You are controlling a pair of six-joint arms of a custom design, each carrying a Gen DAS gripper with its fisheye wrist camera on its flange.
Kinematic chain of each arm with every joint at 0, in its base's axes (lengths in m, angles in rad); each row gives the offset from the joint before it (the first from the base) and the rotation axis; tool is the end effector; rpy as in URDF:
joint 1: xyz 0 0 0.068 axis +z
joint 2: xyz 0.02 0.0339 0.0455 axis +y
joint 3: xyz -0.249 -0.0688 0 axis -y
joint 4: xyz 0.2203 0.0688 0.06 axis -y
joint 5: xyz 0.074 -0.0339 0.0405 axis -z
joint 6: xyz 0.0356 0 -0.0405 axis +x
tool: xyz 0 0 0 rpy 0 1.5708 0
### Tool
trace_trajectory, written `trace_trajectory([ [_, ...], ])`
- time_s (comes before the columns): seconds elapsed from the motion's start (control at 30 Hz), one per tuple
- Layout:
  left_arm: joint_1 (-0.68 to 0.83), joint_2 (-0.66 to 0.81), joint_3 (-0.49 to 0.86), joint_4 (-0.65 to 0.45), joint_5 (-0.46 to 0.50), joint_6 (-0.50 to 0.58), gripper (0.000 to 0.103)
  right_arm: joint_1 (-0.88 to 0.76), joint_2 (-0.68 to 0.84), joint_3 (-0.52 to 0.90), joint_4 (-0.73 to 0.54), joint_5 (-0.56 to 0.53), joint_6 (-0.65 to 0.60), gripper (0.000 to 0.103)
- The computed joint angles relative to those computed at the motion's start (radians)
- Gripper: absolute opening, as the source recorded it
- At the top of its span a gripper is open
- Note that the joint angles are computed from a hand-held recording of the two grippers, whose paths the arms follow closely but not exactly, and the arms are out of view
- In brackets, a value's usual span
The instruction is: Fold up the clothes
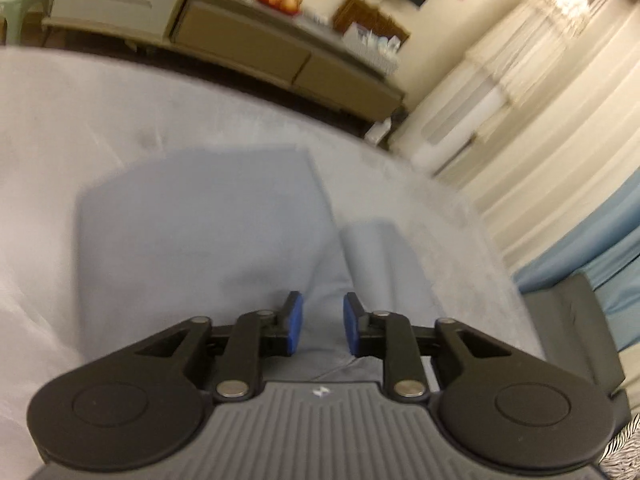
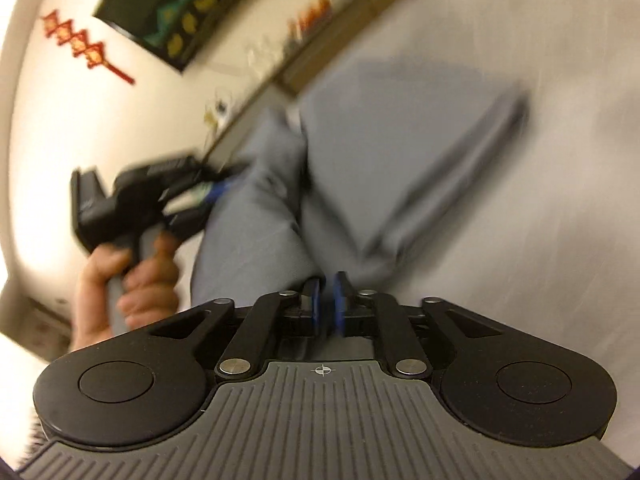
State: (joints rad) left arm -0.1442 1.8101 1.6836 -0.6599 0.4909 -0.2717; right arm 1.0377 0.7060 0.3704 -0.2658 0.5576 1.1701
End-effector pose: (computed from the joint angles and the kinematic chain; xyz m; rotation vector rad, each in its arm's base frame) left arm 0.3732 -0.0712 0.3125 0.0937 2.3709 -0.7800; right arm 0.0895 0.1146 0.2002 0.4619 2.1071 0.7282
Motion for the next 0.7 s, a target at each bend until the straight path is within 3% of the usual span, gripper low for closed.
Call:
trace_trajectory([
  [0.1, -0.003, -0.018, 0.063, -0.024, -0.074, 0.106, 0.028, 0.124, 0.022, 0.099, -0.110, 0.274, -0.111, 0.015],
  [0.17, -0.018, 0.018, 0.115, -0.082, -0.075, 0.183, 0.028, 0.131, 0.042, 0.127, -0.094, 0.335, -0.259, 0.016],
  [0.27, -0.073, 0.038, 0.081, -0.110, -0.179, 0.275, 0.027, -0.005, 0.050, 0.132, -0.050, 0.180, -0.427, 0.017],
  [0.33, -0.111, 0.036, 0.000, -0.063, -0.278, 0.313, 0.028, -0.149, 0.030, 0.097, -0.058, -0.081, -0.422, 0.018],
  [0.4, -0.117, 0.044, -0.050, -0.028, -0.311, 0.300, 0.028, -0.296, 0.026, 0.068, -0.063, -0.323, -0.427, 0.020],
  [0.43, -0.108, 0.034, -0.057, -0.017, -0.298, 0.300, 0.028, -0.316, -0.006, 0.058, -0.080, -0.338, -0.394, 0.021],
  [0.5, -0.082, 0.022, -0.026, -0.033, -0.271, 0.295, 0.026, -0.300, -0.091, 0.053, -0.120, -0.288, -0.337, 0.032],
  [0.53, -0.069, 0.017, -0.009, -0.042, -0.257, 0.292, 0.027, -0.290, -0.132, 0.054, -0.143, -0.261, -0.309, 0.047],
  [0.57, -0.055, 0.006, 0.002, -0.035, -0.243, 0.290, 0.031, -0.257, -0.171, 0.058, -0.173, -0.200, -0.270, 0.051],
  [0.63, -0.033, 0.002, 0.032, -0.008, -0.220, 0.291, 0.034, -0.054, -0.179, 0.106, -0.267, 0.110, -0.174, 0.051],
  [0.67, -0.034, 0.019, 0.066, -0.009, -0.221, 0.300, 0.035, 0.017, -0.152, 0.137, -0.277, 0.225, -0.205, 0.051],
  [0.7, -0.045, 0.052, 0.116, -0.021, -0.233, 0.317, 0.035, 0.037, -0.109, 0.162, -0.235, 0.272, -0.294, 0.052],
])
